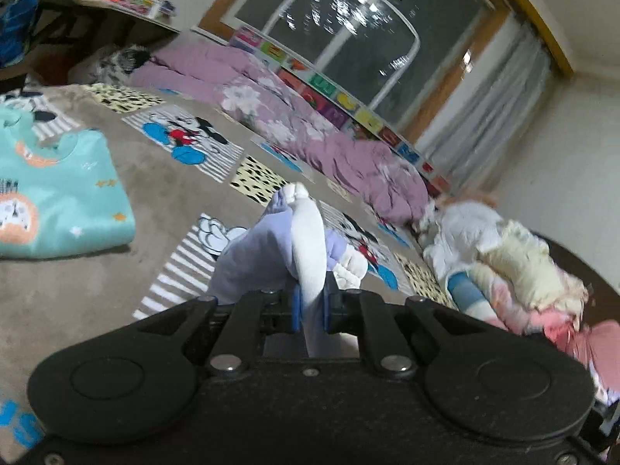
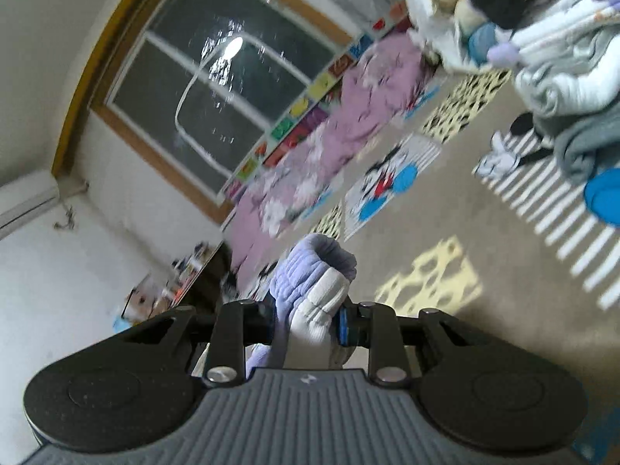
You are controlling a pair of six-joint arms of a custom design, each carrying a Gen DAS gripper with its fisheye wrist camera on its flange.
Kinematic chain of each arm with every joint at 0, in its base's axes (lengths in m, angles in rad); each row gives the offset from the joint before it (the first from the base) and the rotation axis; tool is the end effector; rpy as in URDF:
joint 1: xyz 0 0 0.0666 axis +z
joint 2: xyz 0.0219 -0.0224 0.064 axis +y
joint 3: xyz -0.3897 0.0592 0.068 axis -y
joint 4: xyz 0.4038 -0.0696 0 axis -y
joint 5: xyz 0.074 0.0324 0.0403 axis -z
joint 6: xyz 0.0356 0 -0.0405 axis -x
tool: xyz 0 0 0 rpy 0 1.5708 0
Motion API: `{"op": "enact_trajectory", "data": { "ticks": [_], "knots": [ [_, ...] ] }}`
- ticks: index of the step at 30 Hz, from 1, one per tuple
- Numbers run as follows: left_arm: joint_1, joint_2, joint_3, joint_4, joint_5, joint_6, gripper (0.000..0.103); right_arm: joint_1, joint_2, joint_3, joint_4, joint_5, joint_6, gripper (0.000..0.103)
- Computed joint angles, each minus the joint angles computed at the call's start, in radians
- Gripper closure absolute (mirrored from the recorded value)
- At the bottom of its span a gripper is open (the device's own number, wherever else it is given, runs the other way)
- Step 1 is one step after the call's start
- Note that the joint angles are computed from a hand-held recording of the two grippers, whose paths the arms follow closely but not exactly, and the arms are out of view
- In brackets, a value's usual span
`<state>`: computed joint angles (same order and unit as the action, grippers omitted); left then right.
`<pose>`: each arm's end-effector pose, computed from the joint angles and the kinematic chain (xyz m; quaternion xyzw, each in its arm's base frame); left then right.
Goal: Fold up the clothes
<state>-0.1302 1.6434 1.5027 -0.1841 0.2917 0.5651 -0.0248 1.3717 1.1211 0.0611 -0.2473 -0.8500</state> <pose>0.6135 -0.0911 0.4230 -0.0905 0.8029 -0.3076 0.5025 0.5093 -0.0043 0.4053 0.2528 0.7262 0.3406 0.5410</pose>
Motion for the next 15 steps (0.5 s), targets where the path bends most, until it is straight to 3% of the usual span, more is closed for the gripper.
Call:
{"op": "enact_trajectory", "data": {
  "ticks": [3,10,12,13,15],
  "knots": [
    [0.009,0.005,-0.042,0.035,-0.005,0.02,0.095,-0.015,0.026,-0.021,0.017,0.024,-0.015,0.075],
    [0.041,0.004,-0.122,-0.027,-0.011,0.053,0.094,-0.018,0.074,-0.085,-0.032,0.088,-0.049,0.077],
    [0.048,-0.006,-0.141,-0.068,-0.031,0.076,0.088,-0.012,0.072,-0.102,-0.05,0.107,-0.06,0.074],
    [0.052,-0.014,-0.152,-0.086,-0.044,0.094,0.083,-0.008,0.069,-0.112,-0.052,0.116,-0.064,0.066],
    [0.058,-0.034,-0.178,-0.11,-0.084,0.136,0.078,-0.003,0.057,-0.125,-0.057,0.129,-0.051,0.064]
  ]
}}
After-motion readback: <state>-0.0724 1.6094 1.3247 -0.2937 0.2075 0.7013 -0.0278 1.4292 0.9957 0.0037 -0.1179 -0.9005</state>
